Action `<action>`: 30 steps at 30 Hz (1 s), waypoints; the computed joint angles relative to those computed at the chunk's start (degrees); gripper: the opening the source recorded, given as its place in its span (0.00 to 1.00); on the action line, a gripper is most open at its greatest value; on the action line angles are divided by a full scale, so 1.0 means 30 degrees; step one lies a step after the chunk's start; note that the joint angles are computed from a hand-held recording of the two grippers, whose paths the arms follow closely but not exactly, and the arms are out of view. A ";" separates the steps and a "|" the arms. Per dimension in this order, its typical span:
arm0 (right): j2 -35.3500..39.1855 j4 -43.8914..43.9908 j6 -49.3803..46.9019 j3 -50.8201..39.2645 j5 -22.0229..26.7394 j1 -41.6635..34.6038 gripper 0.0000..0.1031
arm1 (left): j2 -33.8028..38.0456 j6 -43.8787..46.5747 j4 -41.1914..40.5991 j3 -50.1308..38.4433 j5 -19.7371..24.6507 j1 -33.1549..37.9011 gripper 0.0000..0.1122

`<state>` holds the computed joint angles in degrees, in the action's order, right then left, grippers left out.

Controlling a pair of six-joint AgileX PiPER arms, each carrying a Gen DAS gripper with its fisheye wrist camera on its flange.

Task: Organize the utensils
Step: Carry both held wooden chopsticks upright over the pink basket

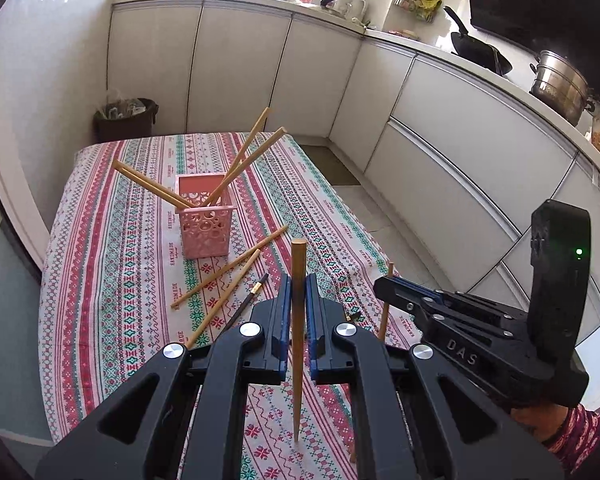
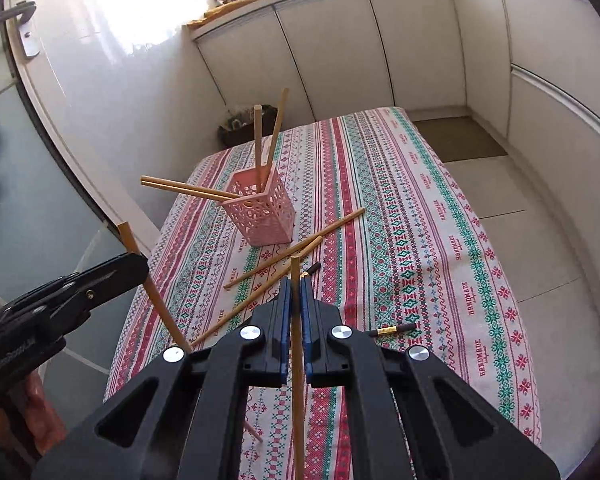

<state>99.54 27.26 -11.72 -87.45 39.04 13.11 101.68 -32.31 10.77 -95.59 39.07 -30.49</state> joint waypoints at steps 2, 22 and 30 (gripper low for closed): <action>-0.0533 0.0634 -0.0455 0.0526 0.0004 -0.0283 0.05 | -0.0152 -0.0637 0.0763 0.0116 0.0131 -0.0279 0.05; -0.5097 0.1238 -0.1167 0.0076 0.2075 -0.2090 0.05 | -0.0936 -0.4933 0.5839 -0.0787 0.2120 -0.2560 0.05; -0.3564 0.0939 -0.0345 -0.3923 0.3787 -0.2375 0.05 | -0.0646 -0.3786 0.5154 -0.3174 0.3009 -0.2040 0.05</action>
<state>88.85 30.07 -12.75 -99.22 50.40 5.98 99.74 -43.67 26.24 -105.11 48.09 -36.61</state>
